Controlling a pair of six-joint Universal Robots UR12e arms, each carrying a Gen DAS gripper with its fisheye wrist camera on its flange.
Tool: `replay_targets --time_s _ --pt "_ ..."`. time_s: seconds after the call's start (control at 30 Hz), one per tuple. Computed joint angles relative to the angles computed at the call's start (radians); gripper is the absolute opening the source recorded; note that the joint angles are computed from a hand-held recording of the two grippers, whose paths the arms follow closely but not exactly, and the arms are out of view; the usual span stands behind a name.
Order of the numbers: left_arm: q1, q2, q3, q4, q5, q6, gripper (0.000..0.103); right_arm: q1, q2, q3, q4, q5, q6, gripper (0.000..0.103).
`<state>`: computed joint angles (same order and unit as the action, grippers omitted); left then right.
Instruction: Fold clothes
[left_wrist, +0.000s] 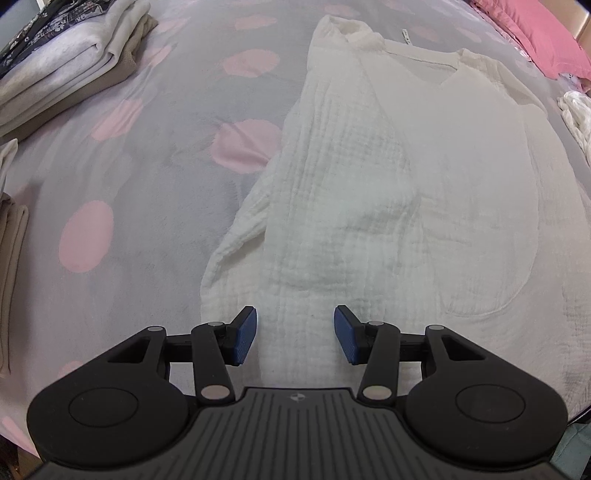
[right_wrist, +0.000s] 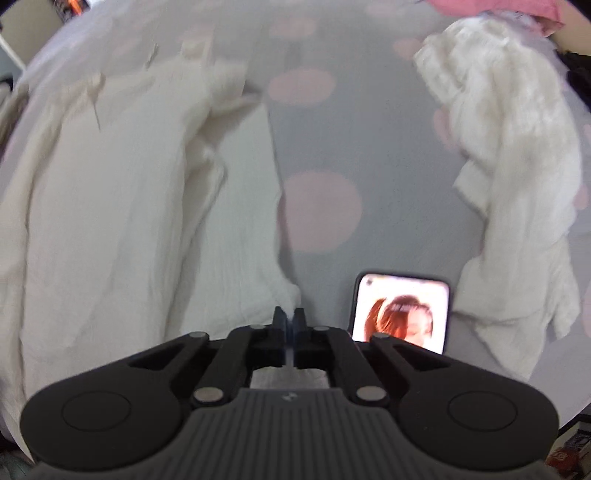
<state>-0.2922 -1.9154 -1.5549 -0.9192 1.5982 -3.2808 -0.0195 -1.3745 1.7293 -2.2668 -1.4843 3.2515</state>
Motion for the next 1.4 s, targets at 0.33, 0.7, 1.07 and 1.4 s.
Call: replay_targets --time_s 0.33,0.7,1.07,1.4 --pt "0.017 0.001 0.002 0.002 -0.039 -0.06 0.044 -0.051 -0.002 -0.042 -0.052 -0.171 0.108 0.003" --pt "0.022 -0.008 0.014 -0.013 -0.056 -0.061 0.044 -0.074 0.072 -0.081 -0.074 -0.531 0.18 0.003" --pt "0.022 -0.012 0.021 -0.038 -0.073 -0.043 0.048 -0.105 0.046 -0.022 -0.143 -0.512 0.22 0.027" --pt "0.012 -0.003 0.012 -0.079 -0.093 -0.031 0.049 -0.088 -0.005 0.003 -0.171 -0.432 0.296 0.051"
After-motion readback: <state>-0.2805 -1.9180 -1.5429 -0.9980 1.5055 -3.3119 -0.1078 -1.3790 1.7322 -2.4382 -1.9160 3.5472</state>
